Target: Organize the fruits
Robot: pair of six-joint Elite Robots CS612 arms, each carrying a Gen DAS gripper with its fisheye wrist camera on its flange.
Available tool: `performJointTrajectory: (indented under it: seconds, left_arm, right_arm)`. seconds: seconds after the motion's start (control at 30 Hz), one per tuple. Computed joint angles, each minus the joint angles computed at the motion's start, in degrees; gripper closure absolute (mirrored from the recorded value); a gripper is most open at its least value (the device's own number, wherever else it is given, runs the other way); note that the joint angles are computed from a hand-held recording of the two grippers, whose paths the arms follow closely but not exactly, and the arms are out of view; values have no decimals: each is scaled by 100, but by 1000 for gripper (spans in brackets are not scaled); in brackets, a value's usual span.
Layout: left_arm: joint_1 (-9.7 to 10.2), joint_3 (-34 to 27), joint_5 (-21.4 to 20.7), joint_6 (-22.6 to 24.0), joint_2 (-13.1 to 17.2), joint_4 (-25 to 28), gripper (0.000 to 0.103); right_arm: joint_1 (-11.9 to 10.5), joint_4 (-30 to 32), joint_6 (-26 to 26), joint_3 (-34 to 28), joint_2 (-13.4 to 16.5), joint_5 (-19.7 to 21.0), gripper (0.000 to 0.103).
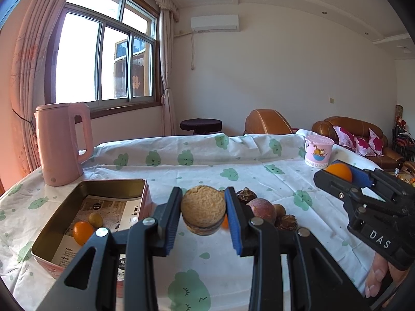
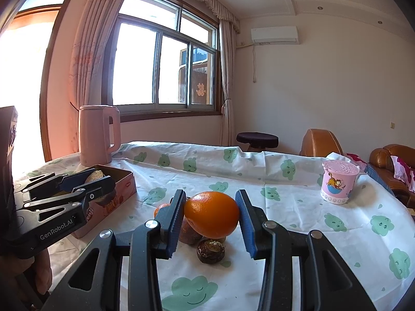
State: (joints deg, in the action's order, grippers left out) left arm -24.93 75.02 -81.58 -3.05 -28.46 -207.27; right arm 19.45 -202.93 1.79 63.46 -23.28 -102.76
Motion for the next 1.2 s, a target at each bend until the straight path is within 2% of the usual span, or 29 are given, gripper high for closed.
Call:
performJointTrajectory:
  seconds: [0.3, 0.67, 1.2]
  left_arm:
    - [32, 54, -52, -43, -32, 16, 68]
    - [164, 128, 135, -225, -104, 283, 68]
    - [464, 101, 540, -684, -143, 800, 68]
  right_arm:
    - [36, 197, -179, -148, 44, -24, 61]
    - [86, 757, -271, -709, 207, 592, 61]
    - [220, 1641, -596, -1880, 649, 1264, 61]
